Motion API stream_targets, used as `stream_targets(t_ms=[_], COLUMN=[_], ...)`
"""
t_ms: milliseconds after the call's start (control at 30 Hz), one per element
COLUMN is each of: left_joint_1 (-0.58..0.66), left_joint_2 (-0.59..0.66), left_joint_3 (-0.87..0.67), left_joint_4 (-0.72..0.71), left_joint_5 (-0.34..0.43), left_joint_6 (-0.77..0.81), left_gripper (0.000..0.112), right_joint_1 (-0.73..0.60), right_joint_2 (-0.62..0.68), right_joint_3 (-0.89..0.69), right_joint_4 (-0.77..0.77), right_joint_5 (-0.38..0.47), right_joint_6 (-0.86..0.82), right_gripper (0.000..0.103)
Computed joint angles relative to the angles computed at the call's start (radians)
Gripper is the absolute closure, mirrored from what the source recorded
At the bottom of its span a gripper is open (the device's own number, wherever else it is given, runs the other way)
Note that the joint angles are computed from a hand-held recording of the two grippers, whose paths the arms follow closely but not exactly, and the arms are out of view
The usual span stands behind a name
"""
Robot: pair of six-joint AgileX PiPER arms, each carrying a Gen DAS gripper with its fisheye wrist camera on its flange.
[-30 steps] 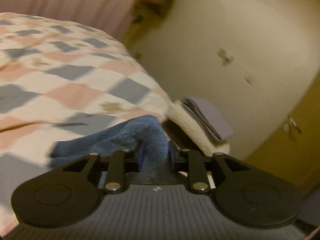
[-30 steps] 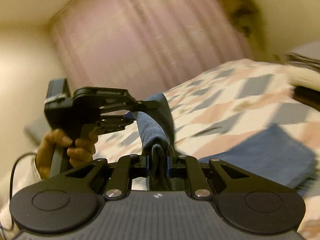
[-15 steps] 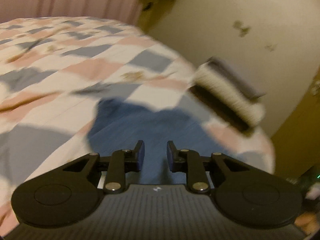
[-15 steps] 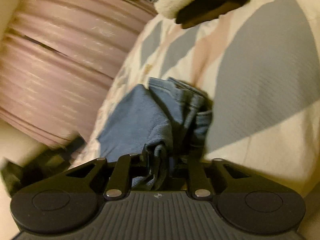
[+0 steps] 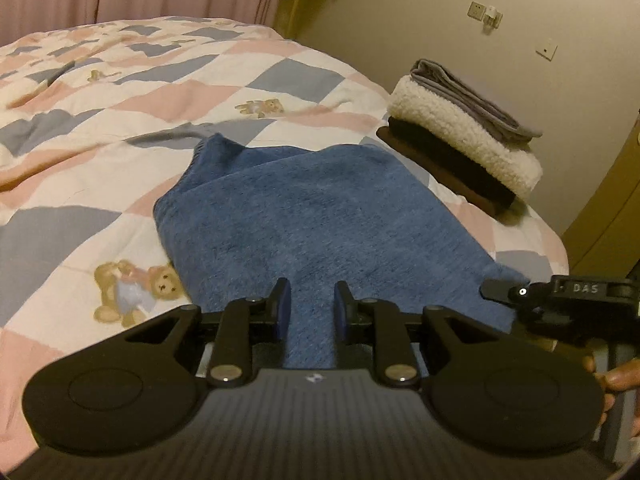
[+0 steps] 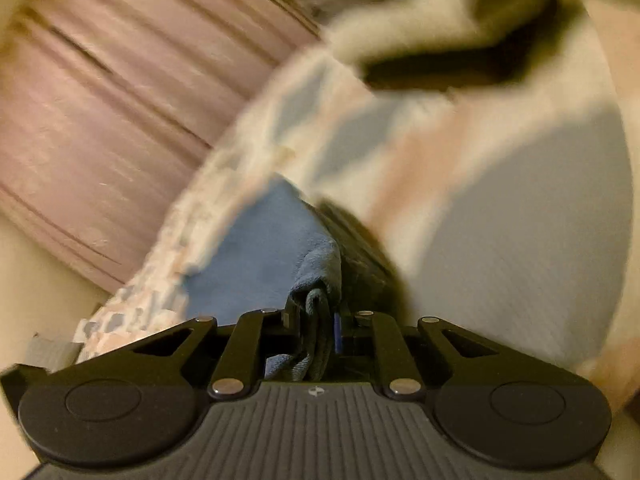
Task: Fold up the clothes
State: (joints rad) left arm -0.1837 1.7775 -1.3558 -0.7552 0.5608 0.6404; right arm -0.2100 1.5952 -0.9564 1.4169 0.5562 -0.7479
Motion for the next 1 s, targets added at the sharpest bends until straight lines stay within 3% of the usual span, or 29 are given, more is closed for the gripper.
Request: stream_targets(t_ms=[67,167,200,267,333,400,500,567,667,733,800,933,1000], left_joint_1=[0.012,0.054,0.075,0.134,0.189,0.223,0.259,0.267,0.248,0.244,0.254,0.301,0.352], left_joint_2=[-0.047,-0.137,-0.146,-0.131,-0.06,0.025,0.108,0.14,0.168,0.166,0.15,0.077,0.039], left_joint_3=[0.033,0.107,0.117,0.124,0.105,0.094,0.128,0.127,0.095,0.084,0.076,0.052,0.037], left_joint_4=[0.031,0.029,0.027,-0.062,-0.184,-0.315,-0.519,-0.586,-0.599,-0.58,-0.564,-0.502,-0.474], left_joint_5=[-0.018,-0.038,-0.017,0.071,0.194,0.285,0.337,0.359,0.359,0.35,0.364,0.407,0.461], left_joint_6=[-0.041,-0.041,-0.052,-0.021,-0.003,0.025,0.086,0.104,0.102,0.102,0.112,0.116,0.114], left_gripper=[0.091,0.063,0.052,0.05,0.049,0.048,0.048,0.054,0.058,0.073,0.083,0.087,0.087], right_joint_1=[0.0,0.009,0.014,0.012,-0.045,-0.102,-0.131,-0.127,-0.097,-0.055,-0.025,-0.022,-0.016], right_joint_2=[-0.009,-0.024,-0.051,-0.105,-0.067,0.042,0.207,0.286,0.314,0.311,0.29,0.191,0.114], right_joint_3=[0.02,-0.037,-0.049,-0.068,-0.147,-0.263,-0.431,-0.494,-0.523,-0.529,-0.517,-0.426,-0.347], right_joint_4=[0.03,-0.168,-0.246,-0.393,-0.388,-0.353,-0.4,-0.4,-0.429,-0.501,-0.553,-0.504,-0.444], right_joint_5=[-0.004,-0.007,-0.027,-0.064,0.045,0.205,0.39,0.451,0.471,0.43,0.392,0.38,0.385], right_joint_6=[-0.007,0.156,0.208,0.265,0.215,0.179,0.262,0.281,0.294,0.331,0.371,0.428,0.424], right_gripper=[0.09,0.078,0.061,0.046,0.007,0.01,0.011,0.013,0.022,0.038,0.045,0.064,0.065])
